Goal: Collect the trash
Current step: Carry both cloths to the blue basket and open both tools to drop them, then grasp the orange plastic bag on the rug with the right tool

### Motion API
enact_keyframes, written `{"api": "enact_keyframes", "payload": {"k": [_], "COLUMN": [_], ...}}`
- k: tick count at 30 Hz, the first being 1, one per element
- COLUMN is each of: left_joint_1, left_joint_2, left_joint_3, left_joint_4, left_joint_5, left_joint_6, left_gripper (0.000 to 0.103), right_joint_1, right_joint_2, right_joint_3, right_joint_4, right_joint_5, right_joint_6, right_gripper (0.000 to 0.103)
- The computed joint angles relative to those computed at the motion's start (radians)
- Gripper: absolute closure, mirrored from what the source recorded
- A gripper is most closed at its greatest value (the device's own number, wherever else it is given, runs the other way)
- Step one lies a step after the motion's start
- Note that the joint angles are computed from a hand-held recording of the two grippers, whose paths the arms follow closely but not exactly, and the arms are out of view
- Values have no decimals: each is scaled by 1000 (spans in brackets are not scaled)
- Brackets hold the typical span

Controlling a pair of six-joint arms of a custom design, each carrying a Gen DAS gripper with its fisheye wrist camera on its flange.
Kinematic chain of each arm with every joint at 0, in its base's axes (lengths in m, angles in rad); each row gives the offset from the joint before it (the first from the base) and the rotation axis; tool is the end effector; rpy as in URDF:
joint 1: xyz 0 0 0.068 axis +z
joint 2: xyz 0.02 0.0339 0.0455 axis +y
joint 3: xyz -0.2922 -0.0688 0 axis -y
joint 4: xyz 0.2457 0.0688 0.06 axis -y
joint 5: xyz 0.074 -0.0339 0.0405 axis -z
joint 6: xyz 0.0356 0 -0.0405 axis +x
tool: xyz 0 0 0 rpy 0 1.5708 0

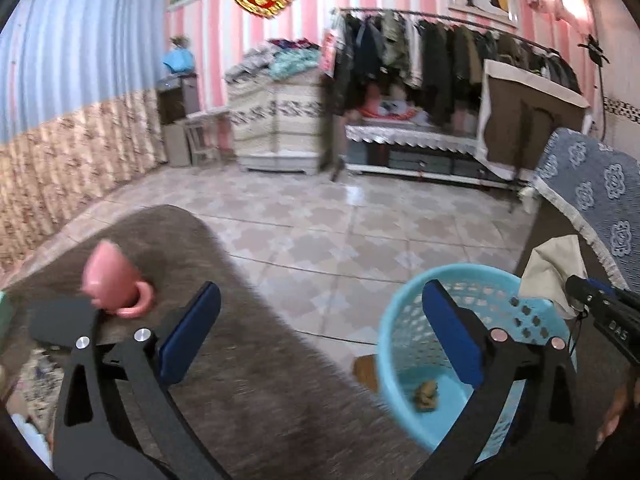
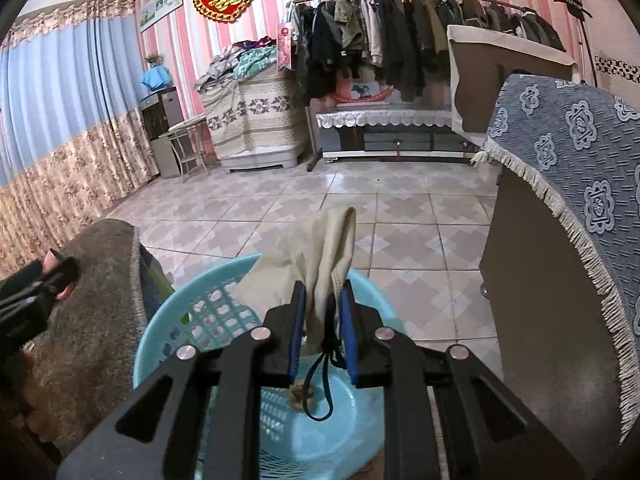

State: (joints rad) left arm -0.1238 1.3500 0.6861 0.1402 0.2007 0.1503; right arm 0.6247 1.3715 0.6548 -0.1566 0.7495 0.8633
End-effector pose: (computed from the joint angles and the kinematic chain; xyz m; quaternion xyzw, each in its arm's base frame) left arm 0.2778 -0.0417 0.2400 0.1673 0.8468 -0.0802 0.4985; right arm 0.2178 0.1272 0.2071 0.2283 0.8535 -0.0377 0.4669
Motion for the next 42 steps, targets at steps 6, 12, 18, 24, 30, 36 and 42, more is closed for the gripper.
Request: {"api": "enact_keyframes", "payload": {"k": [6, 12, 18, 24, 30, 36, 42], "left_joint_1": [153, 325, 531, 810, 1085, 1281, 1409], "left_joint_2": [-108, -199, -283, -311, -217, -41, 154], "left_joint_3": [-42, -65, -86, -67, 0, 99, 173], "left_joint_4": [-55, -128, -197, -293, -367, -363, -306], "left_joint_5": [80, 150, 286, 472, 620, 676, 673], "left_joint_6": [36, 107, 177, 292, 437, 535, 605], "left_gripper": [5, 6, 5, 5, 5, 5, 5], "right_joint_1": [33, 94, 167, 270, 368, 458, 526], "right_joint_2": [125, 140, 135, 100, 168, 242, 344], "right_joint_3": [74, 109, 140, 168, 272, 358, 427], "right_joint_4": [-18, -74, -158, -192, -217, -184, -143], "right_joint_5": [5, 91, 151, 206, 256, 267, 223], "right_joint_6": [42, 83, 134, 128, 90, 50, 50], "right_gripper": [75, 24, 13, 12, 11, 6, 4]}}
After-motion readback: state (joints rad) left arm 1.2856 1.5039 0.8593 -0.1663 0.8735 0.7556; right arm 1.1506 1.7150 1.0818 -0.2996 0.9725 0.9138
